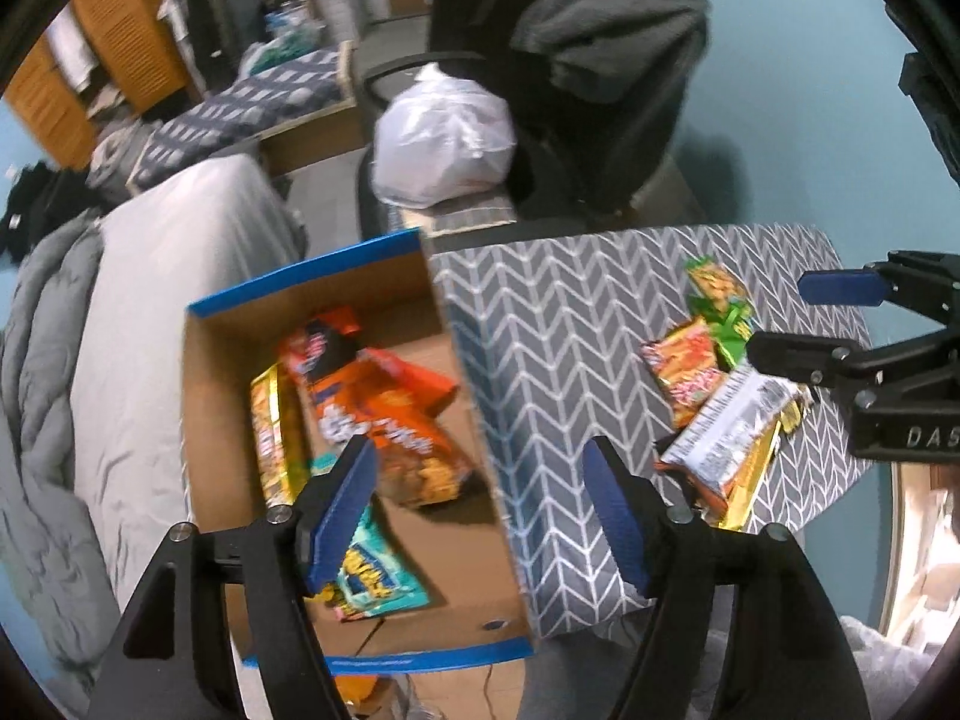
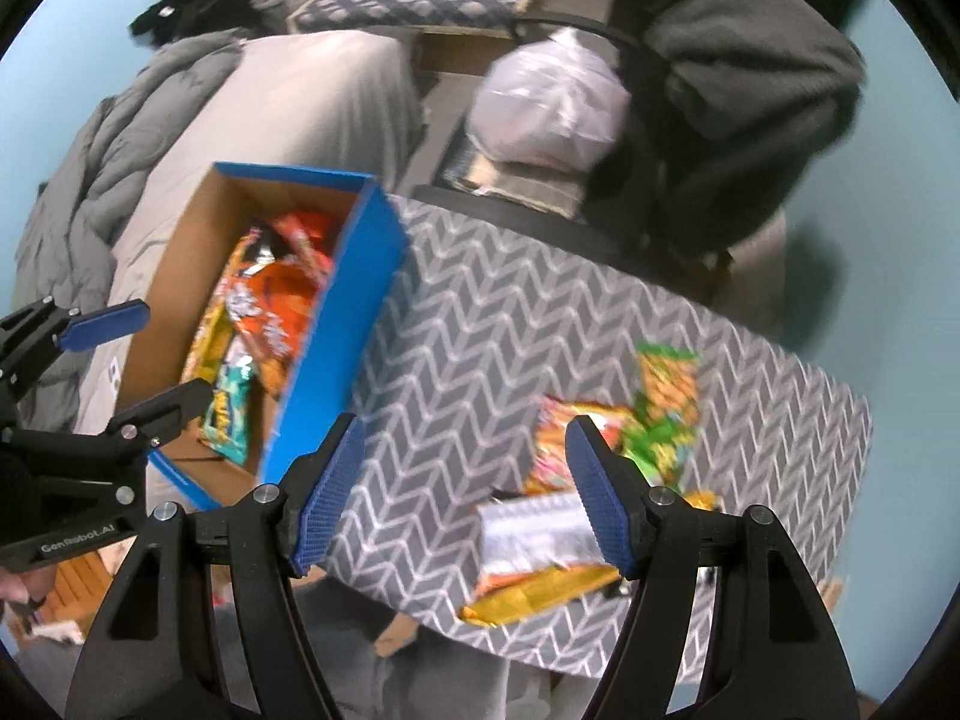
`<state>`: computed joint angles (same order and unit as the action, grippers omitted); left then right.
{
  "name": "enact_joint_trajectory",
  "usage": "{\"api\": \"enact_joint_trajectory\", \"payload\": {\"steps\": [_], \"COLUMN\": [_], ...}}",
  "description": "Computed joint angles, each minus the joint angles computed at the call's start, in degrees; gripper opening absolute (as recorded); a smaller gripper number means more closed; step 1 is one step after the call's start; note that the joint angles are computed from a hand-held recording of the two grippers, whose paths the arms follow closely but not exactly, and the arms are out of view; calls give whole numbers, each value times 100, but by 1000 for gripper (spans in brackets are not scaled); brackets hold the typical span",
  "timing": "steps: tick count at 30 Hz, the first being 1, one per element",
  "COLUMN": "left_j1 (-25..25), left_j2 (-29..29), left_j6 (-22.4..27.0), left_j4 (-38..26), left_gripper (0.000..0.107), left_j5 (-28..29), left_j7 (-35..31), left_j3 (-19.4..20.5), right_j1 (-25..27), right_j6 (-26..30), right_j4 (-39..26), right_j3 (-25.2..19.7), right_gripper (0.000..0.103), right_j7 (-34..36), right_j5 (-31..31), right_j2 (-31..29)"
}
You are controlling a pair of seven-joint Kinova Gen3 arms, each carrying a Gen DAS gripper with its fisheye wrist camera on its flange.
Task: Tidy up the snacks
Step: 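Move both open tools back over the snack pile on the table, then grasp the white printed bag with the left tool while the right tool grasps the black noodle-snack bag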
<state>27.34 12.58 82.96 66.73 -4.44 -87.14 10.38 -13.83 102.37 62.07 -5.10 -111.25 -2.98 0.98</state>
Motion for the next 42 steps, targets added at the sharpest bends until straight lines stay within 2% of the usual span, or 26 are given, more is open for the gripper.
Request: {"api": "enact_joint_trajectory", "payload": {"steps": [9,19,27,33,42], "left_j1": [533,1136,1503,1594,1830], "left_j2": [464,918,1232,1452,1785], "left_j6": [123,250,305,267,373], "left_j4": [-356,-715,-924,-944,-995], "left_gripper": [74,75,76,76,76], "left_j5": [-65,-117,-124,81,130], "left_j7": [-295,-467,-649,-676,-880], "left_j3": [178,179,164,162,177], "right_j1": [670,1322,1684,1881,2128], "right_j6": [133,251,288,286,54], "right_j4": [905,1680,2150,2535,3141], "right_j3": [403,768,1008,1163,1376], "right_gripper": [70,70,73,74,74], "right_j7": [95,192,290,366,369], "right_j5": [-30,-2,24,-4,-190], "right_j2": [-677,-1300,-1649,-1826,-2005]}}
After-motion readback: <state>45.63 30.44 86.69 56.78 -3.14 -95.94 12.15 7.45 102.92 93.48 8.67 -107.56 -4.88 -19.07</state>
